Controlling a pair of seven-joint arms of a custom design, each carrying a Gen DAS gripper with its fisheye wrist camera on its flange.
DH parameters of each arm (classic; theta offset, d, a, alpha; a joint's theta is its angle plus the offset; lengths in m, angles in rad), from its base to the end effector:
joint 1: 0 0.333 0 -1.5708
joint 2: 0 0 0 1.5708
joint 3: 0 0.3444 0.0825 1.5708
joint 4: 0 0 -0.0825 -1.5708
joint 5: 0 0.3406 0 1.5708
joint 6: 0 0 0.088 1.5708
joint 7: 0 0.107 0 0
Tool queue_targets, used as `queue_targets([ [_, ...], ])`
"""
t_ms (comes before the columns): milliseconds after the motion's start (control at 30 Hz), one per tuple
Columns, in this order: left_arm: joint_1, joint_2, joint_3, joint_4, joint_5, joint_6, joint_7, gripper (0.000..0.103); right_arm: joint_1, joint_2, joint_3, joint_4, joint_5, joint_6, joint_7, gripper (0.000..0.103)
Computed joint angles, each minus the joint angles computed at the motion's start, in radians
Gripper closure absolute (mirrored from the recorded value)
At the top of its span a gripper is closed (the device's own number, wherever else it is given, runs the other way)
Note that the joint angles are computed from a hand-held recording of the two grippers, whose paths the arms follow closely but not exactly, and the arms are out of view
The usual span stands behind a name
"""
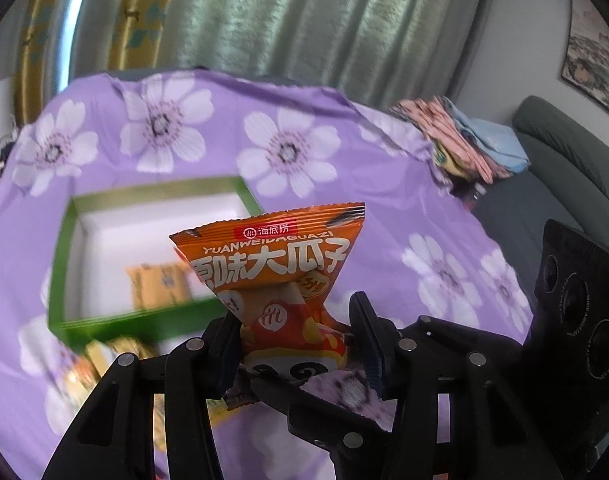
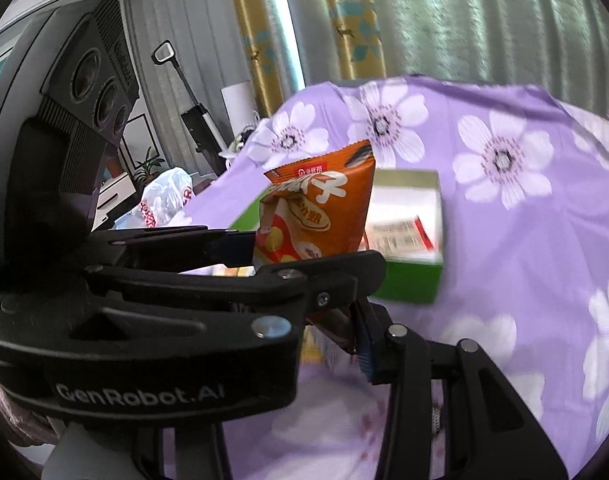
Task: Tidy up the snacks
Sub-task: 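Carry the orange bag over the green box and open the right gripper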
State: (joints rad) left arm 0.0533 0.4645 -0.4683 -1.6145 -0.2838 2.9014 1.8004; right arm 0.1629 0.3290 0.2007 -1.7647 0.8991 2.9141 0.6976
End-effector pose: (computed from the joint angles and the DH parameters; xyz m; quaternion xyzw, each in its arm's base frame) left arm 0.6679 -0.1996 0.5232 -0.5471 0.7119 -0.4211 0.1283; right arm 0.6316 0.1694 0.5054 -0.7423 0.4944 -0.1595 0.4233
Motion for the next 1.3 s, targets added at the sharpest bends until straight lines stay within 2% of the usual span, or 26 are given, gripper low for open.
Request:
queue_targets([
  [133,-0.024,0.047,0.05,0.083,0.045,-0.021,-0.036,0.052,0.014,0.092,-0.016,0.138,-0.073,-0.043,0.055,0.06],
  [367,-0.057,0.189,0.114,0.305,0.122,-0.132,-0.11,0.052,0.028,0.258,-0.037,0.378,-0.219,-0.142,0.206,0.06],
  [567,-0.075,0.28,0.147,0.438,0.158,-0.203,-0.163,0.052,0.037,0.396,-0.053,0.578,-0.332,-0.253,0.348,0.06],
  [767,-0.083,0.341,0.162,0.528,0.173,-0.263,-0.204,0.052,0.058,0.491,-0.08,0.726,-0.437,-0.341,0.451,0.06],
  [867,-0.101,0.359,0.189,0.569,0.195,-0.303,-0.238,0.049,0.071,0.526,-0.099,0.784,-0.486,-0.373,0.504,0.058],
  [933,-0.118,0.349,0.219,0.557,0.225,-0.301,-0.267,0.024,0.083,0.53,-0.12,0.79,-0.52,-0.377,0.544,0.052],
  [967,-0.119,0.335,0.226,0.532,0.237,-0.279,-0.273,0.02,0.089,0.515,-0.128,0.762,-0.537,-0.358,0.55,0.051],
  [1033,-0.111,0.308,0.222,0.486,0.249,-0.251,-0.277,0.017,0.086,0.483,-0.122,0.704,-0.547,-0.315,0.544,0.041],
  [1167,-0.094,0.235,0.219,0.371,0.268,-0.179,-0.29,0.017,0.079,0.393,-0.124,0.554,-0.552,-0.222,0.548,0.037],
  [1233,-0.097,0.189,0.232,0.301,0.29,-0.133,-0.307,0.006,0.078,0.331,-0.128,0.453,-0.551,-0.161,0.551,0.03],
  [1300,-0.08,0.134,0.22,0.208,0.298,-0.063,-0.309,0.004,0.072,0.289,-0.121,0.385,-0.543,-0.121,0.549,0.026],
])
